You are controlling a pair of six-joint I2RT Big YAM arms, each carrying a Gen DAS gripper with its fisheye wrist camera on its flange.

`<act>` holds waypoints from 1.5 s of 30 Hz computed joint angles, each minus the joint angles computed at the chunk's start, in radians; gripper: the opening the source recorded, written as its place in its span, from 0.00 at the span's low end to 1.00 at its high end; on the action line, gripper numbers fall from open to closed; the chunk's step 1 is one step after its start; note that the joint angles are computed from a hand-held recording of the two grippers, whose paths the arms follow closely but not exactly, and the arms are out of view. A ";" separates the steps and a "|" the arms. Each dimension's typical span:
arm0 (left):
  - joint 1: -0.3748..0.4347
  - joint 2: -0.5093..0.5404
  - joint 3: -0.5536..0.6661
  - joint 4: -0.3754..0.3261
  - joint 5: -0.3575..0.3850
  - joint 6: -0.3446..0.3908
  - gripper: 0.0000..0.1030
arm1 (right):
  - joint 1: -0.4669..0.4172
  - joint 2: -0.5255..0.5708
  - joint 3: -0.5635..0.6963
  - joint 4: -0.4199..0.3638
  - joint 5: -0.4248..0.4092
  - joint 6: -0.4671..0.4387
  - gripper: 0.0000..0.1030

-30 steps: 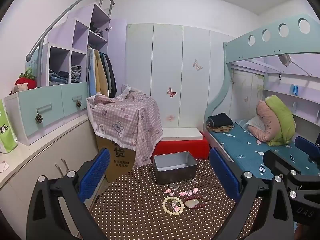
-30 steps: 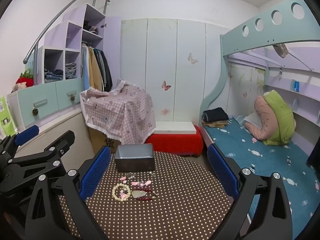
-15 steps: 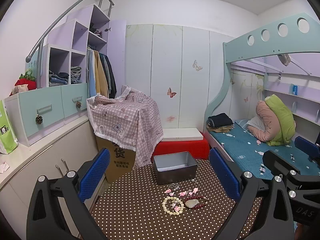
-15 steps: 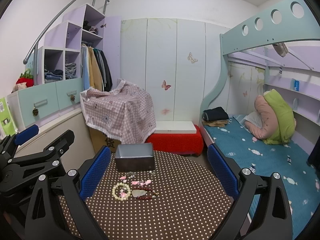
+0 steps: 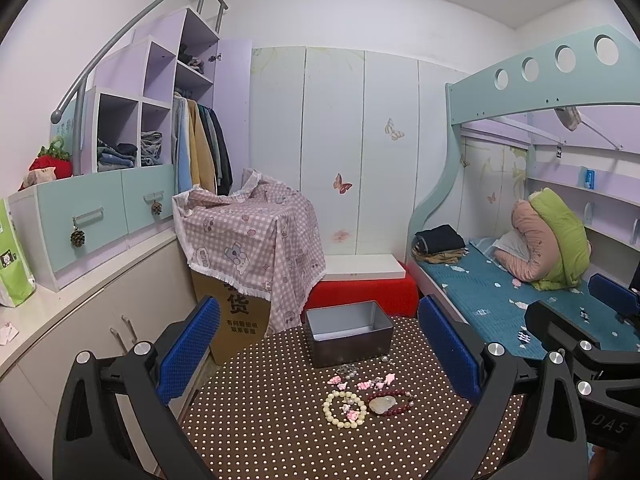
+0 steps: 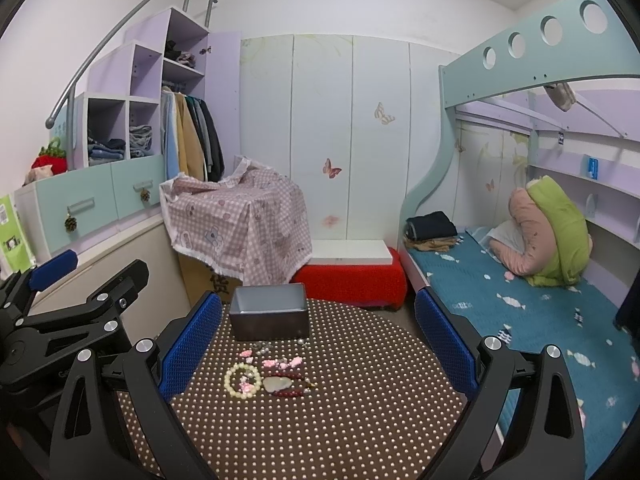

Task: Organize jewelry

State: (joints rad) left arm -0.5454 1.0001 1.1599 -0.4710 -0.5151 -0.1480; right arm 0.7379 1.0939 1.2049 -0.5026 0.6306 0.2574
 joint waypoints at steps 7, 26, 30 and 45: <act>-0.003 0.000 0.000 0.001 -0.003 0.001 0.93 | -0.001 0.002 0.006 -0.006 -0.001 0.001 0.91; -0.005 0.003 -0.007 0.011 -0.005 0.000 0.93 | 0.005 0.009 0.018 -0.014 0.002 0.007 0.91; -0.005 0.002 -0.009 0.014 -0.006 0.002 0.93 | 0.001 0.009 0.020 -0.019 -0.004 0.009 0.91; -0.004 0.004 -0.007 0.006 -0.005 0.000 0.93 | -0.011 0.014 0.018 -0.019 -0.021 0.016 0.91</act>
